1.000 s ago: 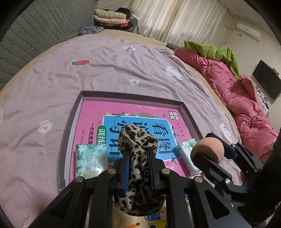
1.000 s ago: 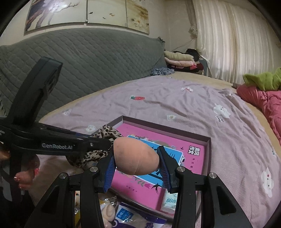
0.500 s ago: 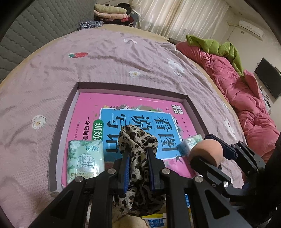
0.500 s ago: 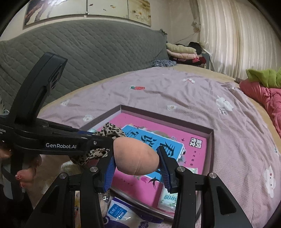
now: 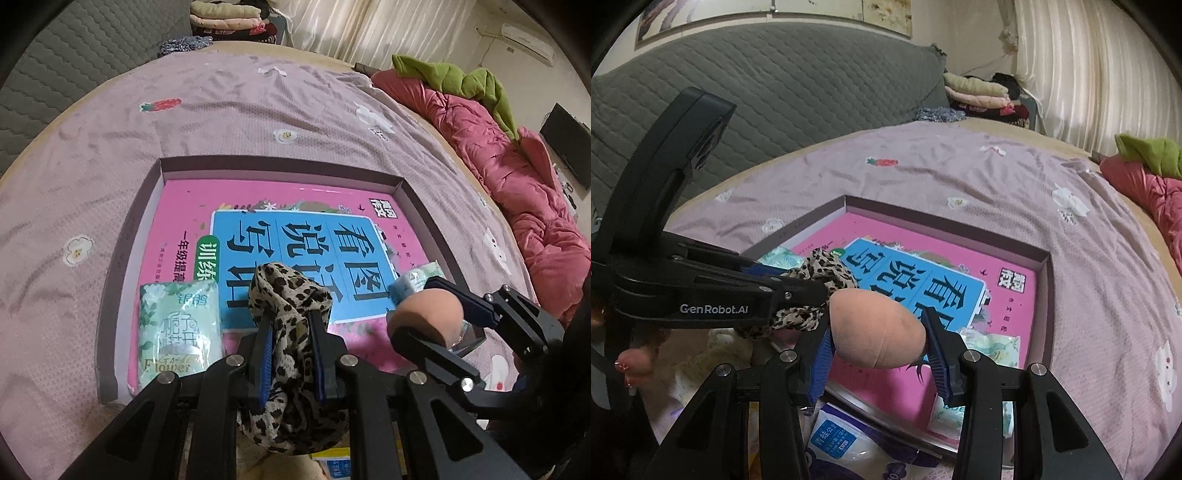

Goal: Organize soft objects
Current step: 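Lower the scrunchie with the left tool while the right tool lowers the sponge into the box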

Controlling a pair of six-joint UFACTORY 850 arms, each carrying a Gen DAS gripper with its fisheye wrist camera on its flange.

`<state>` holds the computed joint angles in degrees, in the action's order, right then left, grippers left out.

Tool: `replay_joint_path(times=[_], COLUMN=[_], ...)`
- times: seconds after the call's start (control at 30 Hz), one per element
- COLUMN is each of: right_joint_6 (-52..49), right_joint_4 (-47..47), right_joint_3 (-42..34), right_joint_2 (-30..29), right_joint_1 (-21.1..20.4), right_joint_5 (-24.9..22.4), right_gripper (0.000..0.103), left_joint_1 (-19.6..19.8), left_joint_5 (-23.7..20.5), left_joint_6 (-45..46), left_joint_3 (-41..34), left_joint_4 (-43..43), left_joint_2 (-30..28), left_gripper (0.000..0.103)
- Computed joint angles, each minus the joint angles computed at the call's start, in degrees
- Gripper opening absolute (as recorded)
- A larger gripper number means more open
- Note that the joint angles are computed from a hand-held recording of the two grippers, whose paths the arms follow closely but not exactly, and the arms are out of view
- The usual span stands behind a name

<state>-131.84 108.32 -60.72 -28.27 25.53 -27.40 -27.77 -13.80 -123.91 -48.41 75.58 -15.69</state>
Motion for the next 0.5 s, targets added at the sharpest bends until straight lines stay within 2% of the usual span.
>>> replay_joint_path(times=[0.2,0.5], right_joint_6=[3.1,8.1], right_joint_4=[-3.6,-7.7], right_joint_3=[-0.9,-1.9], right_joint_2=[-1.0,-1.9], right_joint_1=[0.6,0.8], right_joint_5=[1.7,2.8], right_gripper=[0.047,0.047], left_joint_1=[0.2,0.8], left_joint_5=[1.6,3.2], left_joint_6=[1.1,-1.9], left_joint_3=[-0.2,-0.5], left_joint_4=[-0.4,2.3], left_joint_2=[-0.7,-1.4], left_gripper=[0.018,0.018])
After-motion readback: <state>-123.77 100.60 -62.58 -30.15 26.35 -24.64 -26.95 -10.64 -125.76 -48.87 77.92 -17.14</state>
